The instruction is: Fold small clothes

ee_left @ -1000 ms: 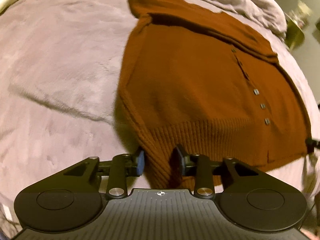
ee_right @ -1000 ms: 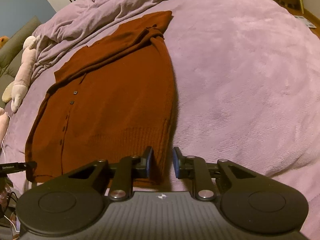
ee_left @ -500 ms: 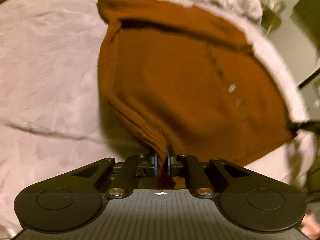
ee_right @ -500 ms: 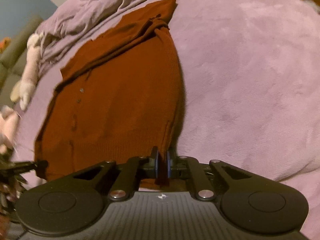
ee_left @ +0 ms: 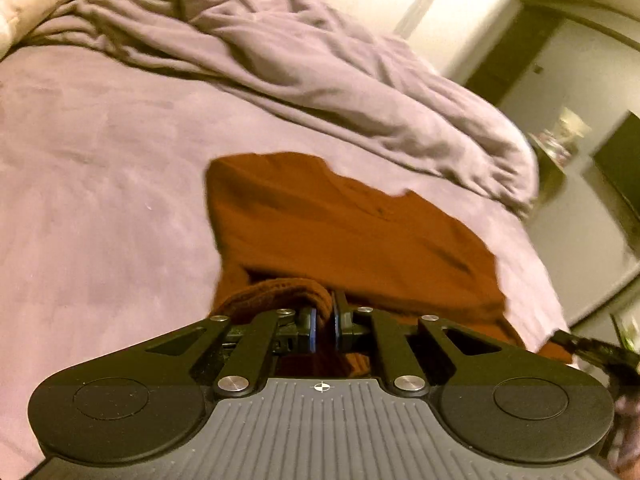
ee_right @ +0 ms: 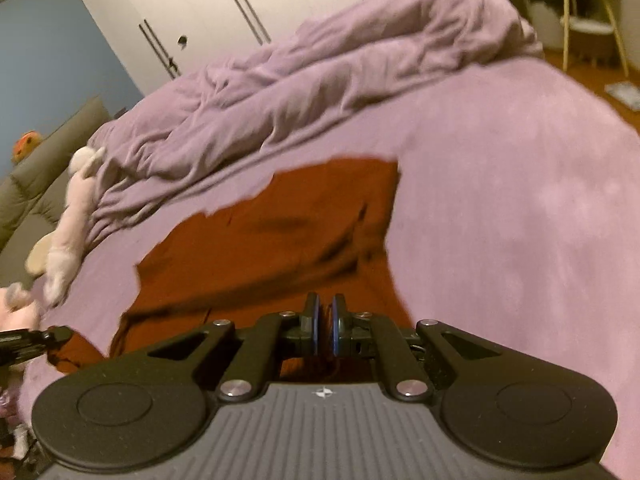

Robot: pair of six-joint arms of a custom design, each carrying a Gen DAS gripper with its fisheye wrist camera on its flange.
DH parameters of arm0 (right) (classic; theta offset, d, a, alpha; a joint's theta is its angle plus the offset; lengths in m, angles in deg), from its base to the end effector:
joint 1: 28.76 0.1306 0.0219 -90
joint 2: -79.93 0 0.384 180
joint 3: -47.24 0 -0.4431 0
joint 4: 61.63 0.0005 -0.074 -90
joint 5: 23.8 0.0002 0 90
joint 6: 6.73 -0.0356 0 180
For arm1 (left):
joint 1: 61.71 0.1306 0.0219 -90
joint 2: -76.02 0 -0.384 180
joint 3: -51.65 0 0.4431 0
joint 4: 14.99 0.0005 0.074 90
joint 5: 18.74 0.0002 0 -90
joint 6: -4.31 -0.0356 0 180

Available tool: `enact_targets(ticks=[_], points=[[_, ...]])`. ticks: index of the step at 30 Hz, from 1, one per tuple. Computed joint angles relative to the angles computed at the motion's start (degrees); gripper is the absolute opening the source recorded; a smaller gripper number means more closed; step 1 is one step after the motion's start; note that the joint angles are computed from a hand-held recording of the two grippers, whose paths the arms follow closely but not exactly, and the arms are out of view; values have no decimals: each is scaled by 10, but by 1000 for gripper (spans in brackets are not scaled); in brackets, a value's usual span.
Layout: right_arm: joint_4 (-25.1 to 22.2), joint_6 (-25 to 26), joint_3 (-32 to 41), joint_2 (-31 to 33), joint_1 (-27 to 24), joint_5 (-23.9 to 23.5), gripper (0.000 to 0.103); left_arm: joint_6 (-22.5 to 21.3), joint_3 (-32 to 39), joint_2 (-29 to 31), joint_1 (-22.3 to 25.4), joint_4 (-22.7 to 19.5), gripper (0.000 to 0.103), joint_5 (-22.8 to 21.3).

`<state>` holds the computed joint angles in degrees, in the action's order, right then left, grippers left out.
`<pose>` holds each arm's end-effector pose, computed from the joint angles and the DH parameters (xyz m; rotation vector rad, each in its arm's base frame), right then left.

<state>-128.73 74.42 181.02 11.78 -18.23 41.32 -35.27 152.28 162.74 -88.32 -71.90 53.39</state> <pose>0.6370 0.1331 0.5770 -0.2490 2.3537 0.6762 0.4596 -0.2186 0.5468 -0.6270 2.2134 -0.3391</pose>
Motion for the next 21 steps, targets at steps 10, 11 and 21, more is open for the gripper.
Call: enact_targets(ticks=[10, 11, 21], points=[[-3, 35, 96, 98, 25, 88, 5, 1, 1, 45, 40, -11, 10, -14], [7, 36, 90, 95, 23, 87, 6, 2, -5, 39, 41, -7, 15, -15], [12, 63, 52, 78, 3, 11, 50, -57, -51, -4, 51, 13, 45, -9]])
